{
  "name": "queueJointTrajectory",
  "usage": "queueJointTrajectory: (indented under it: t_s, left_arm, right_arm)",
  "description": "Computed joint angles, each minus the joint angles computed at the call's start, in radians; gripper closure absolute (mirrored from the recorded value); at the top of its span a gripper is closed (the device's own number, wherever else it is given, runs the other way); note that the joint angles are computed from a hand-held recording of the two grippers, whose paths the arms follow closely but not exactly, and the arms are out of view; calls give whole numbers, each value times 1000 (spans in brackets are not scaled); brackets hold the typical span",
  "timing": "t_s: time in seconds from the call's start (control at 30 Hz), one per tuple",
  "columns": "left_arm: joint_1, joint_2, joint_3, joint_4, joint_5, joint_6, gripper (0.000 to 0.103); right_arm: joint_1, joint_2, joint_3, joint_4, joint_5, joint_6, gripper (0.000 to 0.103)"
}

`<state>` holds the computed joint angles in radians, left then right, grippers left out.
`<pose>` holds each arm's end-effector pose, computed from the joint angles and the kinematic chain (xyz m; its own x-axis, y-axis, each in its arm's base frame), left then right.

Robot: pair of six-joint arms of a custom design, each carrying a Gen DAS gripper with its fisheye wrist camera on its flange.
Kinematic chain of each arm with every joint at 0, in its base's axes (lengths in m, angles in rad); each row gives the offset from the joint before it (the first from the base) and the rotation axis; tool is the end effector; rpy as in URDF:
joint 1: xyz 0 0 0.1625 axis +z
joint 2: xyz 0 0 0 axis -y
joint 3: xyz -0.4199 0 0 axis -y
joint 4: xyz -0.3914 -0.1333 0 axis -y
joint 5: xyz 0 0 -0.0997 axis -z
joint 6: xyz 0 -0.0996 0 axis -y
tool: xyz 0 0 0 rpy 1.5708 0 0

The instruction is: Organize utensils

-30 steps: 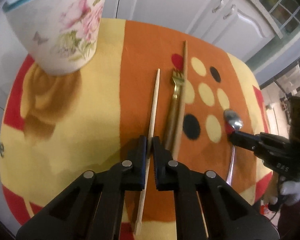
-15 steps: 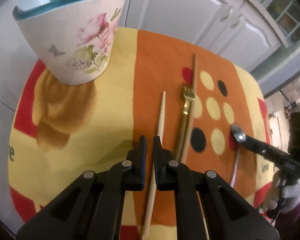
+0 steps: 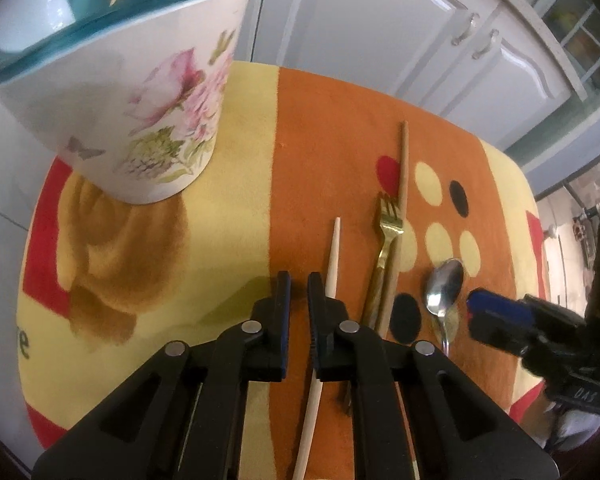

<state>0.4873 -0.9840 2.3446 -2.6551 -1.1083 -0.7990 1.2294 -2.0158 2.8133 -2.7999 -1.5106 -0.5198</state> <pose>-0.2576 -0.3377 0.0164 -0.8265 0.2684 -0.4949 0.3696 0.9217 -0.1174 0.0560 -0.2585 0.2128 -0.9747 -0.1556 0.1604 -0.2074 0.8970 -0.3902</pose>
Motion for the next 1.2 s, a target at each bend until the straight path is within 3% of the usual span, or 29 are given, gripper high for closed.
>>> queueJointTrajectory:
  t_s: [0.1, 0.3, 0.57, 0.63, 0.67, 0.77, 0.87, 1.0, 1.2]
  left_arm:
    - [2, 23, -15, -11, -2, 32, 85]
    - [10, 71, -50, -32, 18, 72, 81]
    - [-3, 105, -94, 38, 36, 166, 82]
    - [-8, 107, -94, 43, 45, 185, 88]
    - [-7, 105, -91, 38, 44, 195, 97]
    - [23, 79, -67, -16, -8, 199, 100]
    - [47, 40, -41, -56, -55, 170, 100]
    - [27, -30, 6, -104, -59, 142, 100]
    - [-29, -121, 40, -115, -50, 102, 100]
  right_arm:
    - [-21, -68, 2, 24, -16, -14, 73]
    - [-24, -60, -11, -14, -54, -37, 71]
    - [27, 67, -33, -110, -107, -64, 70]
    - [57, 121, -42, -143, -135, -70, 70]
    - [71, 147, -46, -157, -147, -77, 70]
    - [112, 245, -53, -222, -198, -101, 71]
    - [118, 277, -40, -285, -208, -134, 94]
    - [84, 164, -27, -209, -154, -114, 101]
    - [126, -38, -5, -95, -165, -104, 100]
